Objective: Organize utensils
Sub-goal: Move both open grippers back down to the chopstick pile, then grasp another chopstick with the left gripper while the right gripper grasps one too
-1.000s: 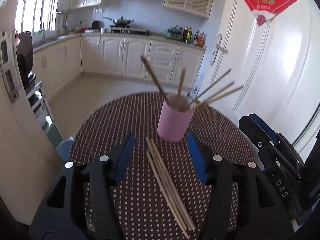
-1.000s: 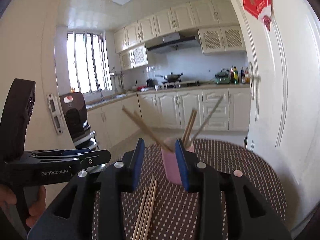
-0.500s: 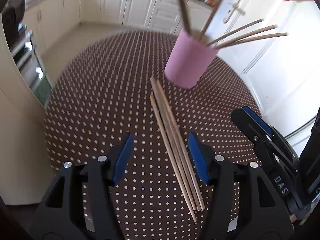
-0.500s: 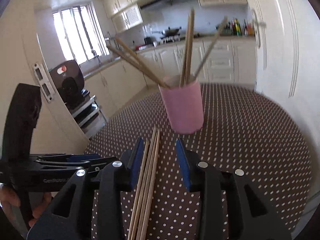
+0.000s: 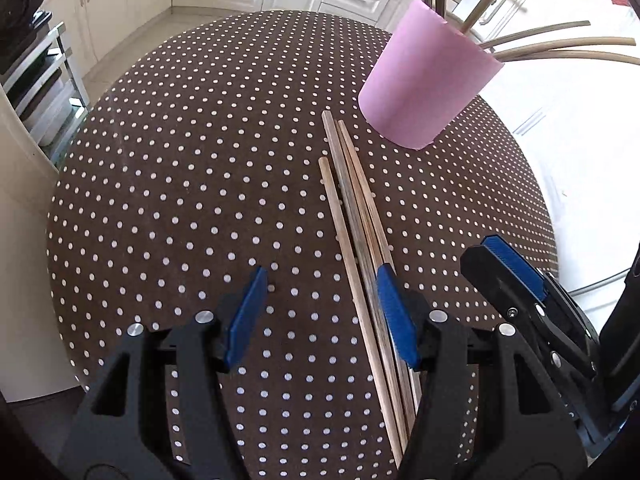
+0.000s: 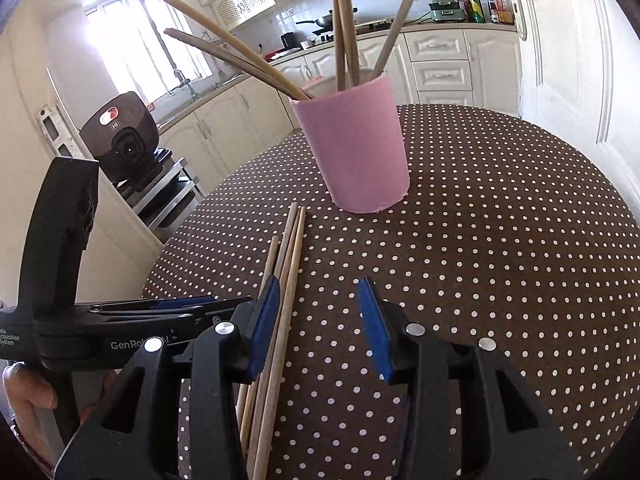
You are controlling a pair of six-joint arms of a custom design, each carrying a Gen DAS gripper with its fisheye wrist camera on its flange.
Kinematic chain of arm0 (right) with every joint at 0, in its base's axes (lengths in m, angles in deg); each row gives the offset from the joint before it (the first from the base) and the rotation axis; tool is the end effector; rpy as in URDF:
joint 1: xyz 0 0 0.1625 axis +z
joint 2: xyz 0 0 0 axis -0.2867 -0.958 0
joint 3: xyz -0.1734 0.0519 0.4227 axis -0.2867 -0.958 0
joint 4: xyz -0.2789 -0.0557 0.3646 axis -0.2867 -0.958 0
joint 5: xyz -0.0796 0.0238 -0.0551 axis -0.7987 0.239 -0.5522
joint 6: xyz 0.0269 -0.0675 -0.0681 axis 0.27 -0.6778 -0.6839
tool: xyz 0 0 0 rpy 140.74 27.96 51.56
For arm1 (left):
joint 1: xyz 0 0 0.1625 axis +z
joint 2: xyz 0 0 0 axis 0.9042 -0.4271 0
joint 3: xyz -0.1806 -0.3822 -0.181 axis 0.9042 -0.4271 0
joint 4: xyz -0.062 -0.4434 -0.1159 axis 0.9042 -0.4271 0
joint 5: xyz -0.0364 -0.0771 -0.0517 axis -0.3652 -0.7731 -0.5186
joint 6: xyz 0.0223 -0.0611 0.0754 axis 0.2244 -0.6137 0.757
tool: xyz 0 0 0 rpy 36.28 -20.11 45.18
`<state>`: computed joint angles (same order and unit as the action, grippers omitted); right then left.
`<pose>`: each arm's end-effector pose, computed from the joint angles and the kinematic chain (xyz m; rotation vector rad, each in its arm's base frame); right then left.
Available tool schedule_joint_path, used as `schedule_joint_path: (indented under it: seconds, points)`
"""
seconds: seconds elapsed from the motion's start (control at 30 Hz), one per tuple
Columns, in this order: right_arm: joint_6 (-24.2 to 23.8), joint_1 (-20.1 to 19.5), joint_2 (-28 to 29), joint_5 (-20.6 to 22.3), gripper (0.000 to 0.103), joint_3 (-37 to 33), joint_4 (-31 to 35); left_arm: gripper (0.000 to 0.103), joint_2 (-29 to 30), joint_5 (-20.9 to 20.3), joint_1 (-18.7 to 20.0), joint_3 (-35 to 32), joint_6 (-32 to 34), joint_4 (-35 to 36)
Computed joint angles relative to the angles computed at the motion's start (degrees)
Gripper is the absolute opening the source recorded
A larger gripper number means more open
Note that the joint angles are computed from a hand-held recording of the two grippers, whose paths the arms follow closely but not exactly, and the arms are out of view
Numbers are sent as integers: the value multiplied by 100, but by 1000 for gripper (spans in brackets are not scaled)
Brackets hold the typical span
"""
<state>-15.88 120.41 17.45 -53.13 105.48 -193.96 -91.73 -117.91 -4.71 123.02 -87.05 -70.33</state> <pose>0.2432 -0.5639 0.0880 0.5252 -2.6325 0.9052 -0.1274 -0.5998 0.2016 0.2214 2.5953 -0.4887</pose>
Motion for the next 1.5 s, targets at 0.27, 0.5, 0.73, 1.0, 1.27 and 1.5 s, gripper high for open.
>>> schedule_joint_path:
  seconds: [0.27, 0.5, 0.73, 1.0, 1.27, 1.5]
  points:
    - [-4, -62, 17, 50, 40, -49, 36, 52, 432, 762, -295, -196, -84, 203]
    - [-13, -89, 31, 71, 42, -109, 122, 49, 654, 970, -286, -329, 45, 129]
    - [-12, -52, 86, -83, 42, -310, 592, 36, 766, 1271, -367, -396, 160, 206]
    - [108, -5, 238, -37, 42, -812, 1643, 15, 552, 937, -113, -383, 708, 44]
    - [122, 103, 482, -403, 22, -1275, 2357, 11, 457, 639, 134, -515, 1095, 13]
    - [154, 146, 579, -508, 19, -1503, 2683, 11, 696, 640, 167, -803, 1120, 17]
